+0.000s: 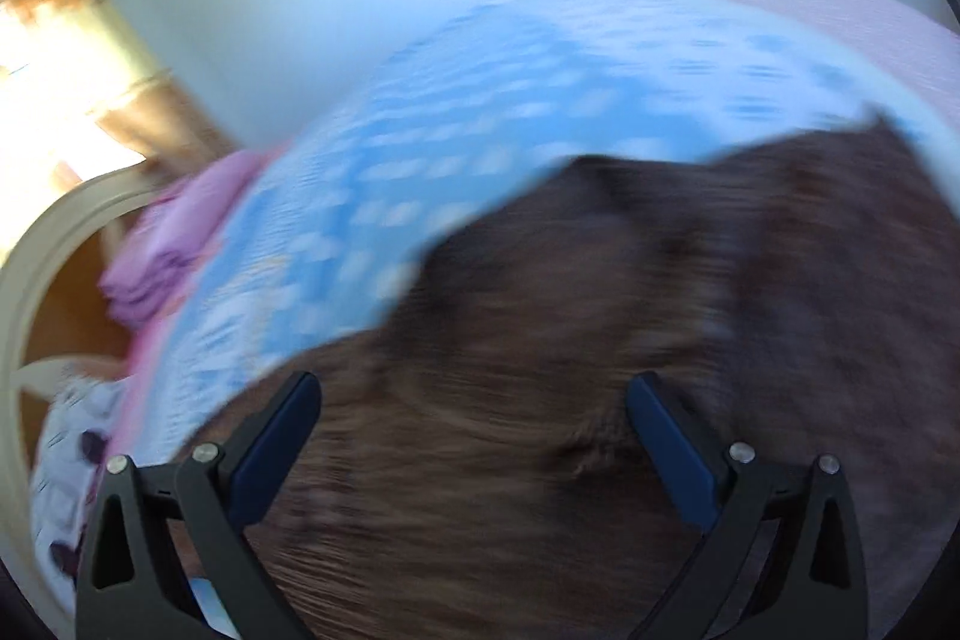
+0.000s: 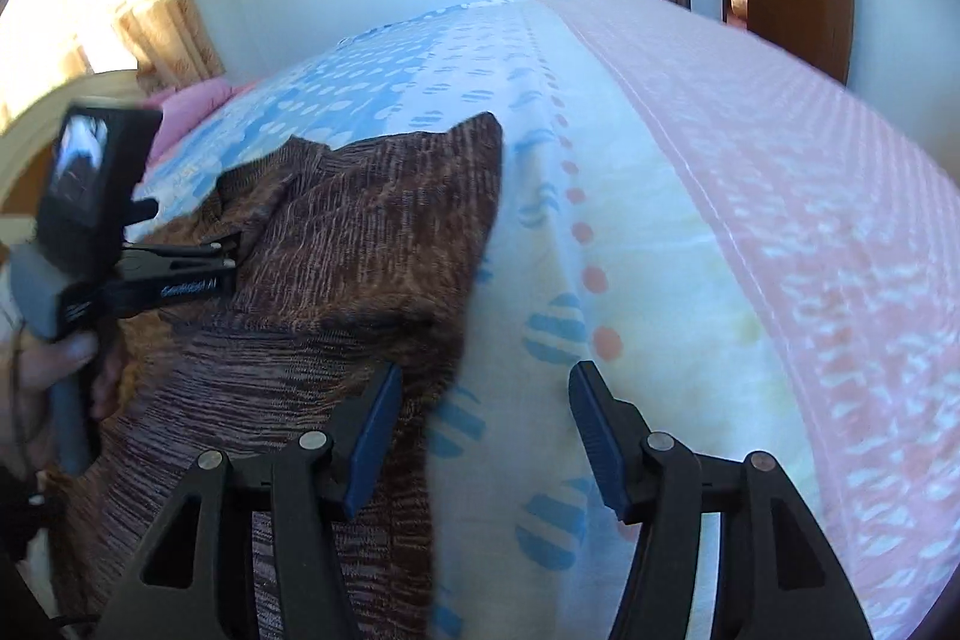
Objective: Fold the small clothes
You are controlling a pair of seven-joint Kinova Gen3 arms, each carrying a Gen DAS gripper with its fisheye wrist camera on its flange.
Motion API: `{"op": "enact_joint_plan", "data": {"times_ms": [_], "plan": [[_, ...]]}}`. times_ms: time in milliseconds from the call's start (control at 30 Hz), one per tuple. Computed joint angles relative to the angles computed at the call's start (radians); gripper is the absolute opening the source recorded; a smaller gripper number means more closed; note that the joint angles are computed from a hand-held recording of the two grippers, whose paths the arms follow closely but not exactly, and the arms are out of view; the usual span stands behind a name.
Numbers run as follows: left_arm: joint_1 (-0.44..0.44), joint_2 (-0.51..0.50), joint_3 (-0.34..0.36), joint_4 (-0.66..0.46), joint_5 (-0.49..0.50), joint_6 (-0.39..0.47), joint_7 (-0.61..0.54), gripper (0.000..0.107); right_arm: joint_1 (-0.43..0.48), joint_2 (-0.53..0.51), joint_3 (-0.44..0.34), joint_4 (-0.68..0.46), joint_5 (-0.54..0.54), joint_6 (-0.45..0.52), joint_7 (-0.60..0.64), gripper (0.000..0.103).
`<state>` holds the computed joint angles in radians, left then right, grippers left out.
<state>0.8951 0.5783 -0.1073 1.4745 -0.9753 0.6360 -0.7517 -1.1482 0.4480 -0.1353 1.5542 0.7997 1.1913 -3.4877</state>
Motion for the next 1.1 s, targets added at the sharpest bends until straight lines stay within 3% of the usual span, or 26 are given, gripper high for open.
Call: {"op": "enact_joint_plan", "data": {"times_ms": [67,133,200,333,400,467,567,633,667,700,800,900,1067,1100], "plan": [[-0.047,0.014,0.004,-0.042,0.045,0.054,-0.003,0.103,-0.026,-0.008,0.025,0.015,0.009,0.0,-0.027,0.066],[-0.128,-0.007,0.036,-0.048,0.126,0.054,-0.033,0.101,-0.011,-0.01,0.002,0.016,0.02,0.013,-0.034,0.067],[-0.22,-0.06,0.096,0.0,0.207,-0.012,-0.091,0.09,-0.001,-0.008,-0.004,0.014,0.014,0.008,-0.027,0.068],[-0.391,-0.145,0.269,0.11,0.37,-0.166,-0.24,0.089,-0.006,0.006,-0.005,-0.007,0.013,0.028,0.001,0.067],[-0.399,-0.164,0.312,0.142,0.42,-0.2,-0.321,0.089,-0.001,0.014,-0.005,-0.017,-0.002,0.028,0.009,0.068],[-0.334,-0.174,0.281,0.153,0.404,-0.219,-0.361,0.089,-0.005,0.022,0.0,-0.028,-0.009,0.04,0.01,0.068],[-0.195,-0.131,0.198,0.115,0.291,-0.214,-0.342,0.085,-0.014,0.027,0.006,-0.032,-0.01,0.048,0.005,0.068],[-0.108,-0.068,0.124,0.042,0.258,-0.16,-0.338,0.057,-0.016,0.028,0.008,-0.033,-0.01,0.051,0.003,0.068],[-0.086,-0.033,0.105,0.003,0.266,-0.126,-0.338,0.033,-0.017,0.027,0.008,-0.031,-0.01,0.049,0.002,0.069],[-0.083,-0.016,0.094,-0.021,0.291,-0.107,-0.344,0.016,-0.017,0.027,0.008,-0.03,-0.01,0.047,0.001,0.069],[-0.132,-0.034,0.115,-0.022,0.396,-0.122,-0.403,0.007,-0.016,0.029,0.008,-0.032,-0.009,0.045,0.008,0.072],[-0.181,-0.068,0.137,-0.005,0.493,-0.137,-0.467,0.006,-0.013,0.033,0.008,-0.038,-0.013,0.043,0.021,0.074],[-0.169,-0.042,0.09,-0.045,0.507,-0.09,-0.462,0.003,-0.015,0.035,0.012,-0.04,-0.016,0.041,0.023,0.075],[-0.182,-0.036,0.101,-0.048,0.519,-0.091,-0.477,0.008,-0.016,0.037,0.013,-0.042,-0.016,0.044,0.024,0.075]]}}
